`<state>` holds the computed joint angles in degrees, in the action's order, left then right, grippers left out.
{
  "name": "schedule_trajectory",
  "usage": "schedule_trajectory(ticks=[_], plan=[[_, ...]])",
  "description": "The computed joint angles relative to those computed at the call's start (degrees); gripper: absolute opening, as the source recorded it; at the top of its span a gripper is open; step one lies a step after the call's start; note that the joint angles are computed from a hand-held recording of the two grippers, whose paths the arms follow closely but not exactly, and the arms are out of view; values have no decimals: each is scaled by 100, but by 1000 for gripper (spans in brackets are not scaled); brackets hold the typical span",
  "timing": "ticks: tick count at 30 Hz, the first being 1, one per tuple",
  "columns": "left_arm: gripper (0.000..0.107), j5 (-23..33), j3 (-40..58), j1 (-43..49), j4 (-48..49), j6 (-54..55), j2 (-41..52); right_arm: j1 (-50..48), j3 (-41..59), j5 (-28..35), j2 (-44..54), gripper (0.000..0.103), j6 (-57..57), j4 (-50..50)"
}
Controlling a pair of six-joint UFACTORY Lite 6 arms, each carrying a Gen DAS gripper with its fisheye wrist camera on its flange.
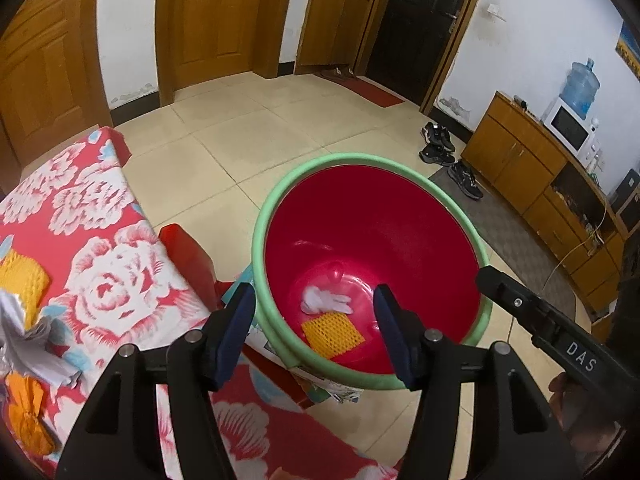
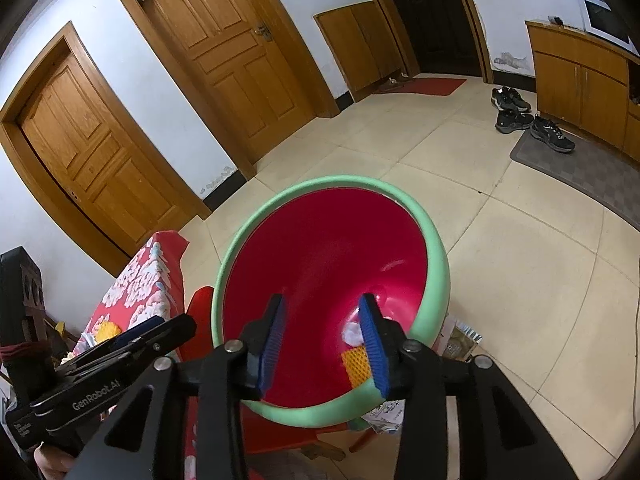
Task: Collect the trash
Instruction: 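Carry socks and foam net to the red bucket and open both tools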
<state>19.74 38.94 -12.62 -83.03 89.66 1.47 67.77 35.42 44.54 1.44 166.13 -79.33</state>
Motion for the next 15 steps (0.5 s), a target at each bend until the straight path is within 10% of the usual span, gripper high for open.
schedule_trajectory(ticks=[15], plan=[[61, 850, -776, 1583, 1628, -1216, -1485, 414, 643, 93, 213, 57, -376, 168]])
